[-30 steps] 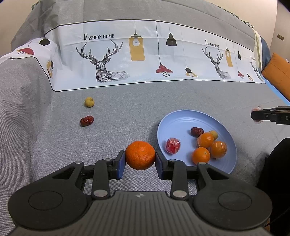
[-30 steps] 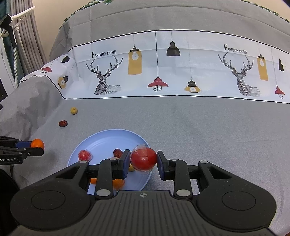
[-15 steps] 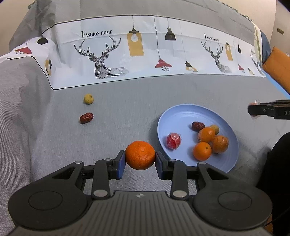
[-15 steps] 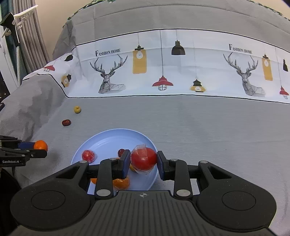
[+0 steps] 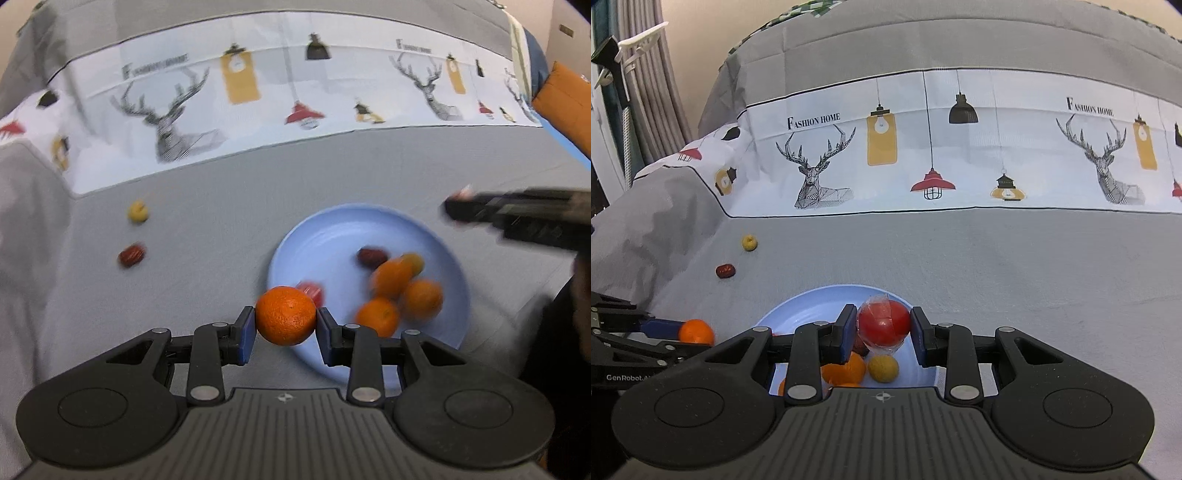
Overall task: Organize fruits
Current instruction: 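Open the left tool and right tool to drop both fruits onto the plate, then move both open tools back toward the remaining date and yellow fruit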
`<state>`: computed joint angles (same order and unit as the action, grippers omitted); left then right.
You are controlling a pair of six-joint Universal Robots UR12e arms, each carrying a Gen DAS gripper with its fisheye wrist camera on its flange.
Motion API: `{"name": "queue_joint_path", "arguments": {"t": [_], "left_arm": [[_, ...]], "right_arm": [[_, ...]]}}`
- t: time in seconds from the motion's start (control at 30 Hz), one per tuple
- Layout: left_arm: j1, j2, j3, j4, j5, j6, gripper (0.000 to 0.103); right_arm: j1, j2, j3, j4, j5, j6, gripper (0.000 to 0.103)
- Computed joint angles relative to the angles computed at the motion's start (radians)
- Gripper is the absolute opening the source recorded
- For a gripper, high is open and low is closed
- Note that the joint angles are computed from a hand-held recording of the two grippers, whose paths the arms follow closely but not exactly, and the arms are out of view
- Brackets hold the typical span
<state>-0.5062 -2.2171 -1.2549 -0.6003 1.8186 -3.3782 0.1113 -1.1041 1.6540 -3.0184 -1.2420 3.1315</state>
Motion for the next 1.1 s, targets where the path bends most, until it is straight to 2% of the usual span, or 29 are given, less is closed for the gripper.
{"name": "queue_joint_path", "arguments": {"t": [0.3,0.5,0.63,0.67,0.7,0.77,0.9,1.03,1.07,1.1], "left_arm": [[-0.016,-0.099,0.176,-0.092,-0.035,0.018,0.038],[-0.017,-0.12,0.213,-0.122,-0.045,0.01,0.038],[-0.014,-0.116,0.214,-0.132,-0.063,-0.001,0.04],[-0.012,-0.112,0.21,-0.129,-0.066,-0.009,0.045],[-0.011,-0.108,0.201,-0.118,-0.063,-0.017,0.048],[-0.008,-0.095,0.181,-0.097,-0.055,-0.039,0.049],[-0.004,-0.069,0.14,-0.076,-0.035,-0.073,0.049],[0.001,-0.04,0.092,-0.059,-0.013,-0.098,0.048],[0.002,-0.035,0.083,-0.054,-0.009,-0.103,0.046],[0.004,-0.028,0.071,-0.047,-0.005,-0.109,0.039]], "right_arm": [[0.003,0.033,-0.035,0.045,0.008,0.013,0.033],[-0.001,0.037,-0.039,0.051,0.026,0.024,0.033],[-0.002,0.037,-0.039,0.049,0.028,0.032,0.034],[-0.002,0.036,-0.039,0.051,0.026,0.033,0.034],[-0.002,0.036,-0.04,0.06,0.025,0.033,0.038],[-0.001,0.033,-0.04,0.071,0.019,0.032,0.05],[-0.002,0.028,-0.032,0.051,0.014,0.039,0.059],[0.001,0.022,-0.021,0.027,0.0,0.034,0.059],[0.002,0.02,-0.016,0.011,-0.003,0.03,0.059],[0.002,0.018,-0.009,-0.01,-0.003,0.025,0.059]]}}
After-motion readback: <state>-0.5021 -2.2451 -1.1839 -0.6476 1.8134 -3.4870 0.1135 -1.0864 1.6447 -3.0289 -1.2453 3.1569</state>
